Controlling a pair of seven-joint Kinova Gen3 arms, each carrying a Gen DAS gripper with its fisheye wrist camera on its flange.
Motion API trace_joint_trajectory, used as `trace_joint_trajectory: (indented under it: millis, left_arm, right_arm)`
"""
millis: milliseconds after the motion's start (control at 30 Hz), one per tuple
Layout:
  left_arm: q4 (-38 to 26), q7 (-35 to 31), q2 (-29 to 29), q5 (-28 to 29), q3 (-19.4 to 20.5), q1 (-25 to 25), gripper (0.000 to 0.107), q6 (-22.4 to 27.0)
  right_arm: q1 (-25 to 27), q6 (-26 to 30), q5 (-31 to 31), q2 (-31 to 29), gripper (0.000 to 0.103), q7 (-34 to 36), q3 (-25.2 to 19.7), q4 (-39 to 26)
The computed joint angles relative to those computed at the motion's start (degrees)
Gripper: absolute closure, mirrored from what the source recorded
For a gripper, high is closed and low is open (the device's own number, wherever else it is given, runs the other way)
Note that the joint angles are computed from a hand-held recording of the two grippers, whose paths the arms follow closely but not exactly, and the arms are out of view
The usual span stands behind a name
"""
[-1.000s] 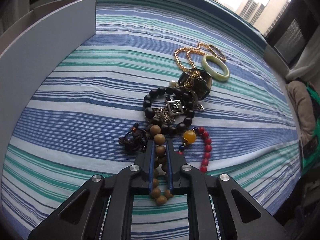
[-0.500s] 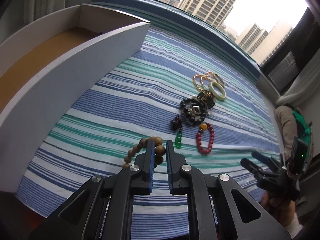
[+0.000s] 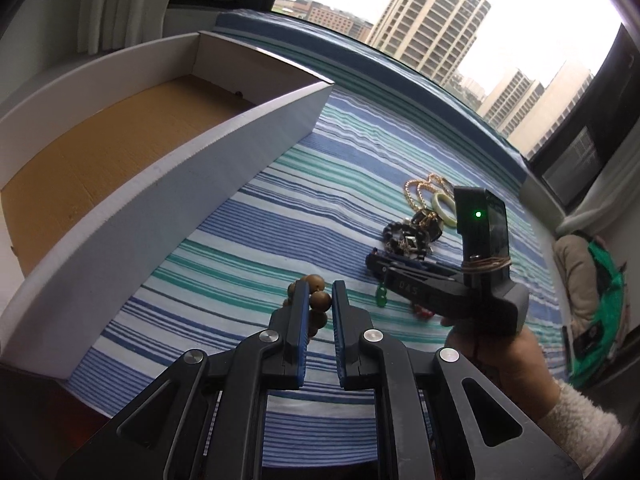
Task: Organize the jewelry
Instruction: 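Carry the wooden bracelet toward the box with the left gripper while the right grasps the jade pendant, then lower both held items into the white box and open both grippers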
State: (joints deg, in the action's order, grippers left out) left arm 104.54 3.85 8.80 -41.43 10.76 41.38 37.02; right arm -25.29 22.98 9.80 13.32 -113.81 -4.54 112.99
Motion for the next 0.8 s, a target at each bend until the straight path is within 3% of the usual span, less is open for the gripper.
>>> trace_joint_trajectory:
  millis: [33,133,333,400,467,633,800]
  left_arm:
    - [0.3,-0.2,-0.7,0.3,0.0,-0.2,0.098,0.3]
    - [0.8,-0.4,-3.8,0.1,0.7,-0.9,0.098,2.8]
    - [-0.2,-1.4,-9.9,-2.1,3.6,-5.3,0.098,12.1]
    - [-1.0,-1.8,-10.5,-2.7,4.4,-7.4,0.098,15.8]
    - [-1.2,-2.9,-10.8,-2.3,4.5,-9.8,0.098,17.7]
    - [-0.4,-5.7,-9.0,0.8,3.5,-14.8,0.098,18.8]
    - [2.0,-6.4,-6.8,3.6,2.3,-15.9,0.098,18.3]
  right_arm:
    - [-1.1,1.0,-2.3,0.6,0.09,2.3,1.5,-1.1]
    - [1.8,1.2,-9.3,-1.0,0.092,9.3,0.0,-1.0]
    - [16.8,8.9,-22.6,-7.4,0.092,23.3,-15.4,-8.5]
    - [18.8,11.1,-26.3,-7.3,0.092,28.0,-18.6,-13.0]
    - [16.6,12.8,-29.3,-6.7,0.092,32.0,-18.3,-17.6]
    - [4.4,15.7,-29.9,1.8,0.092,35.1,-10.8,-30.8]
    - [-4.0,19.3,-22.4,11.8,0.092,30.6,-6.7,-40.2]
